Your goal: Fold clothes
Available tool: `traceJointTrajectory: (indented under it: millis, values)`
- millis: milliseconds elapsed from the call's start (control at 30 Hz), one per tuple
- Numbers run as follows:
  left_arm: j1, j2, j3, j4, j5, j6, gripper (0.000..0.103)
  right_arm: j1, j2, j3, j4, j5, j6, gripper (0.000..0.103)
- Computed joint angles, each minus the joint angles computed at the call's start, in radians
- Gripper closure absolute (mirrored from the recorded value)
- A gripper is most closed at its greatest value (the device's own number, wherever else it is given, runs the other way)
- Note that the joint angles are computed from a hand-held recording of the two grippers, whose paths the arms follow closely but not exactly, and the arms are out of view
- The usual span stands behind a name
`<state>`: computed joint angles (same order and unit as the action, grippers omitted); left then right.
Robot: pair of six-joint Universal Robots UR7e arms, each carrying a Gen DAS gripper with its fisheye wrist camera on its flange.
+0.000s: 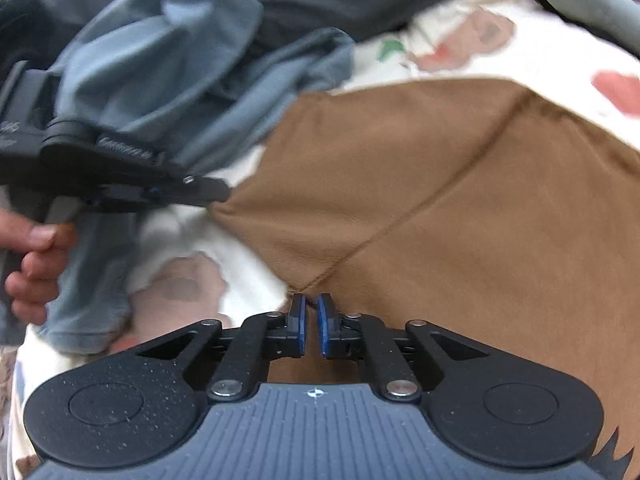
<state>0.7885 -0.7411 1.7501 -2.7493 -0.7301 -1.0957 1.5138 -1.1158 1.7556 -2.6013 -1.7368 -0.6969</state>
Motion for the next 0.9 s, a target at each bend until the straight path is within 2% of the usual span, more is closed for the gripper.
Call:
traceJointTrajectory:
  millis: [100, 167, 233, 367, 467, 567, 700, 900]
  values:
    - [-0.006, -0.004, -0.055, 0.165, 0.006, -0.027, 0.091, -0.005, 0.006, 0.003, -0.014, 0.003, 0.029, 0.094]
    - [-0.016, -0.010, -0.077, 0.218, 0.018, -0.002, 0.072, -0.005, 0.008, 0.004, -0.020, 0.001, 0.034, 0.094]
    - [-0.019, -0.014, -0.096, 0.229, 0.024, 0.057, 0.062, -0.009, 0.006, 0.001, -0.011, 0.008, 0.054, 0.094]
    - [-0.003, -0.001, -0.164, 0.244, 0.016, 0.191, 0.060, -0.015, 0.003, 0.002, -0.006, 0.018, 0.087, 0.094]
    - [0.018, 0.035, -0.246, 0.289, 0.023, 0.297, 0.065, -0.018, 0.000, 0.017, -0.035, 0.025, 0.114, 0.094]
    - [0.036, 0.073, -0.322, 0.315, 0.039, 0.382, 0.065, -0.017, -0.001, 0.035, -0.071, 0.023, 0.128, 0.094]
    - [0.053, 0.107, -0.389, 0.344, 0.063, 0.441, 0.065, -0.021, -0.003, 0.042, -0.081, 0.029, 0.157, 0.094]
    - [0.094, 0.155, -0.472, 0.384, 0.072, 0.447, 0.066, -0.028, -0.006, 0.060, -0.114, 0.039, 0.187, 0.094]
